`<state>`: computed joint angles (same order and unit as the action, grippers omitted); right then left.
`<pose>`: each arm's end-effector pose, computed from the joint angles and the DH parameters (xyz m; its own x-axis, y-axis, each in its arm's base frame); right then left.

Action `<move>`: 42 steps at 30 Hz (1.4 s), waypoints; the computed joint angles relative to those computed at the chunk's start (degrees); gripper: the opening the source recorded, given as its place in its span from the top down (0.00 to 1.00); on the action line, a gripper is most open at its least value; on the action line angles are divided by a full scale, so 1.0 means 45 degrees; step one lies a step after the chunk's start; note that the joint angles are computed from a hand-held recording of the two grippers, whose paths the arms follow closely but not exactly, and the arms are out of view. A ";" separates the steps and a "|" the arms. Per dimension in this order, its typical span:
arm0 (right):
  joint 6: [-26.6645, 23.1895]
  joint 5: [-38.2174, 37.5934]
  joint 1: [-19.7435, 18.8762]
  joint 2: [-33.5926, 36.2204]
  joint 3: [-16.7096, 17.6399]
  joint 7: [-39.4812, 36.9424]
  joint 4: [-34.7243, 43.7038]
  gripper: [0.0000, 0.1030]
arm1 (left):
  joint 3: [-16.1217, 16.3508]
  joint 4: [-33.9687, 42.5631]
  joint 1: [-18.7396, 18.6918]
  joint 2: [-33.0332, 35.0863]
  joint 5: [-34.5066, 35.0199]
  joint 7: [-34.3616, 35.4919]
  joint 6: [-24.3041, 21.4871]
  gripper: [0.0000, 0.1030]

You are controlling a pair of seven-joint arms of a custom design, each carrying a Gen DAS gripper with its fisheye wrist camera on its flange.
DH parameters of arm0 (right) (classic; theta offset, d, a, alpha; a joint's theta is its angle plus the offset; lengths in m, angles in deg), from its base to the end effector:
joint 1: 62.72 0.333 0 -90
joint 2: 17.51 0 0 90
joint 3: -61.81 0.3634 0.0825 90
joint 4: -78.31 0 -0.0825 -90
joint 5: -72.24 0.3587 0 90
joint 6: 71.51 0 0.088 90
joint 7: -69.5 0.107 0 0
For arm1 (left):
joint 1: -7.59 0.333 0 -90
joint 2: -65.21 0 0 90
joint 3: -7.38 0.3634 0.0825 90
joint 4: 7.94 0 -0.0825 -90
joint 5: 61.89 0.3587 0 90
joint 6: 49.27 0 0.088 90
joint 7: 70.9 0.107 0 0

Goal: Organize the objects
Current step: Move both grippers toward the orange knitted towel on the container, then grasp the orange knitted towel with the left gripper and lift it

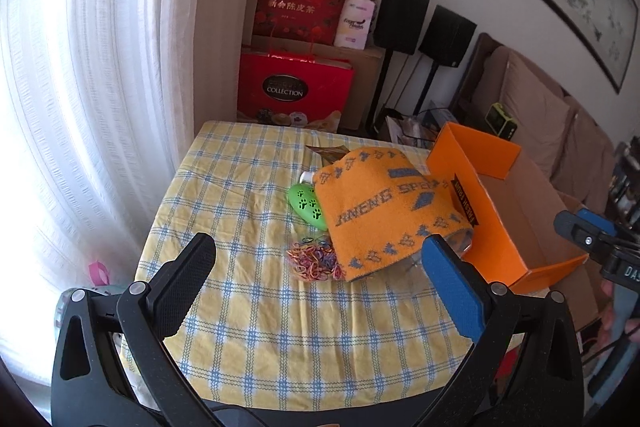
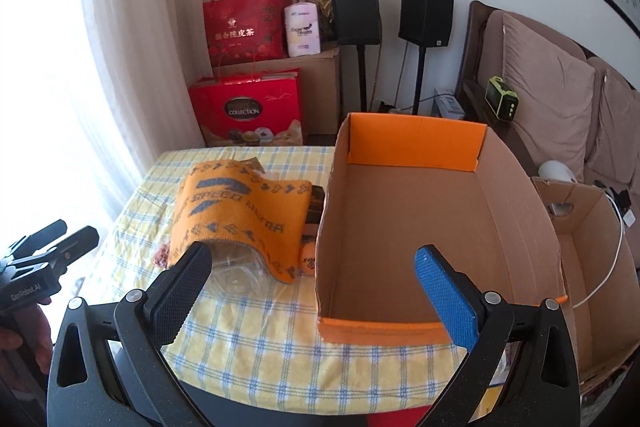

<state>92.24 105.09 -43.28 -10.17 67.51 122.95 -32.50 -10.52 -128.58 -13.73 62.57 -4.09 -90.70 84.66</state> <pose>0.5728 0.2323 0.5667 0.5696 -0.8203 -0.0517 -0.5632 -0.3437 -0.7514 0.4245 -0.3324 0.5311 0.4577 -0.8575 0.2348 -0.5146 -0.4709 -0.7166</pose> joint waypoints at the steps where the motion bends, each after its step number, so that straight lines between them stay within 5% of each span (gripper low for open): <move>1: -0.0355 0.0168 -0.0068 0.0181 0.0056 -0.0165 0.0356 0.06 | 0.0107 -0.0152 0.0084 -0.0061 0.0012 -0.0035 0.0423 0.01; 8: -0.3901 0.0614 -0.0422 0.1866 0.0184 -0.0369 0.3431 0.32 | 0.0775 -0.0975 0.0997 0.0027 0.0565 -0.0702 0.4085 0.09; 16: -0.5996 0.0796 -0.0252 0.3169 0.0335 0.0038 0.5188 0.33 | 0.1301 -0.0702 0.1732 0.1159 0.1147 -0.1085 0.7177 0.17; 28: -0.7486 0.1113 -0.0358 0.4044 0.0432 0.0349 0.5882 0.33 | 0.1976 -0.0027 0.1795 0.2357 0.0612 -0.0575 0.9082 0.17; 39: -0.6962 0.1269 -0.0334 0.3876 0.0439 -0.0201 0.5479 0.69 | 0.2465 0.0398 0.1349 0.3234 -0.1247 0.1003 1.0375 0.53; 42: -0.6804 0.1383 -0.0345 0.3822 0.0461 -0.0348 0.5394 0.75 | 0.2470 0.0537 0.1142 0.3194 -0.1693 0.1529 0.9928 0.61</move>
<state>61.63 111.32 -44.83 7.03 69.59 121.38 -8.23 0.59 -126.16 -8.59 76.94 -11.71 -83.81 129.34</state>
